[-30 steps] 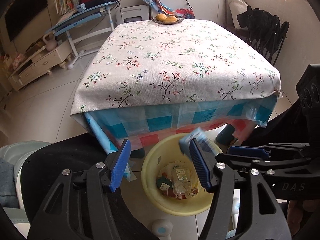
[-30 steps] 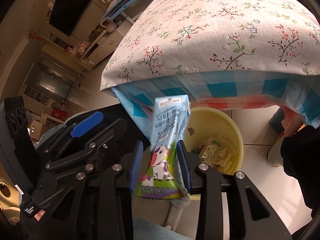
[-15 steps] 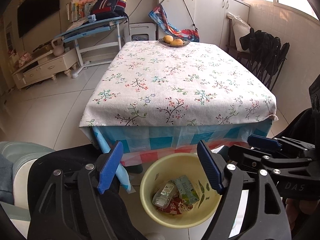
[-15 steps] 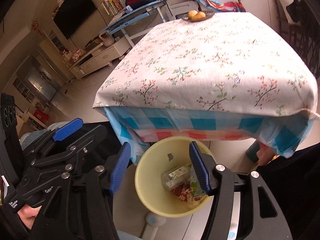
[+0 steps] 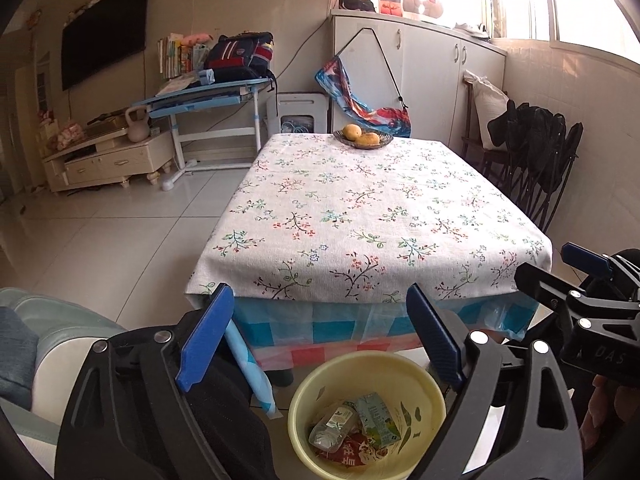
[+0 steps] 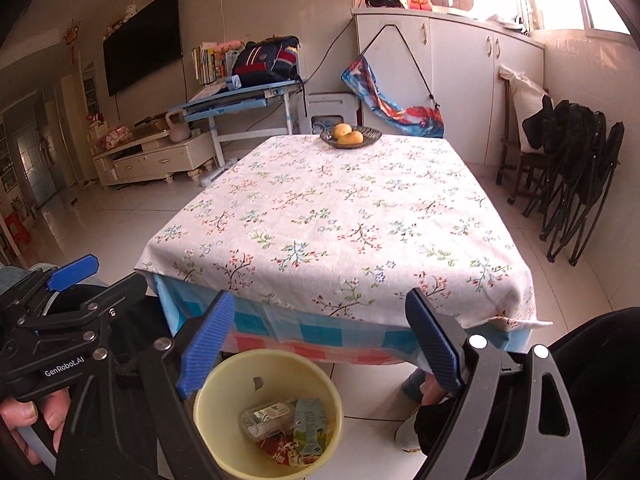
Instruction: Collect trash
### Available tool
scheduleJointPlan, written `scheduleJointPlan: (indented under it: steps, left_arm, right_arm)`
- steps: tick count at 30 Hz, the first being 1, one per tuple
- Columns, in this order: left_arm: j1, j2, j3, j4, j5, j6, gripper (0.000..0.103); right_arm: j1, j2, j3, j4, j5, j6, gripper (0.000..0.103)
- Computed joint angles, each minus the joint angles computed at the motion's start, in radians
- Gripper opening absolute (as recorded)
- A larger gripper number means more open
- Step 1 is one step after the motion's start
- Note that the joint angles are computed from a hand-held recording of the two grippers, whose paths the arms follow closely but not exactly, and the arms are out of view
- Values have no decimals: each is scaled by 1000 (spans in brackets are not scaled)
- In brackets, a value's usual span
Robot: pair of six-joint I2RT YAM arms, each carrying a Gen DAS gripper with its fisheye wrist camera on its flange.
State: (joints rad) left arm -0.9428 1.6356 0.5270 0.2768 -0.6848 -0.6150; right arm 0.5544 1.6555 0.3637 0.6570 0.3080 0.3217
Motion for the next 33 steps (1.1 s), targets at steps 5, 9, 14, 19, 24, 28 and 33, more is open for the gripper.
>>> scheduleJointPlan:
  steps: [5,9,14,19,24,28,33]
  left_arm:
    - [-12,-29,-15,17,-37,2,88]
    - [-24,-45,-25,37,-69,9,90]
    - [-40,-59,-32,55,-107,15,94]
    - [-49,-73,-43,71,-134,20,96]
    - [-61,-77,-46,87,-163,30,96]
    - [-68,-80,-47,90,-176,35,96]
    - [-72,-83,-43,80,-191,35,96]
  right_arm:
    - [-11,-23,-31,51,52,4,90]
    - [-14,-43,-52,84,83,-3,92]
    - [-6,-48,-76,137,116,-26,93]
    - [-2,-42,-98,193,140,-47,94]
    - [-14,-34,-114,236,147,-50,94]
    - [-16,-28,-117,254,154,-57,95]
    - [-14,-23,-119,267,159,-61,95]
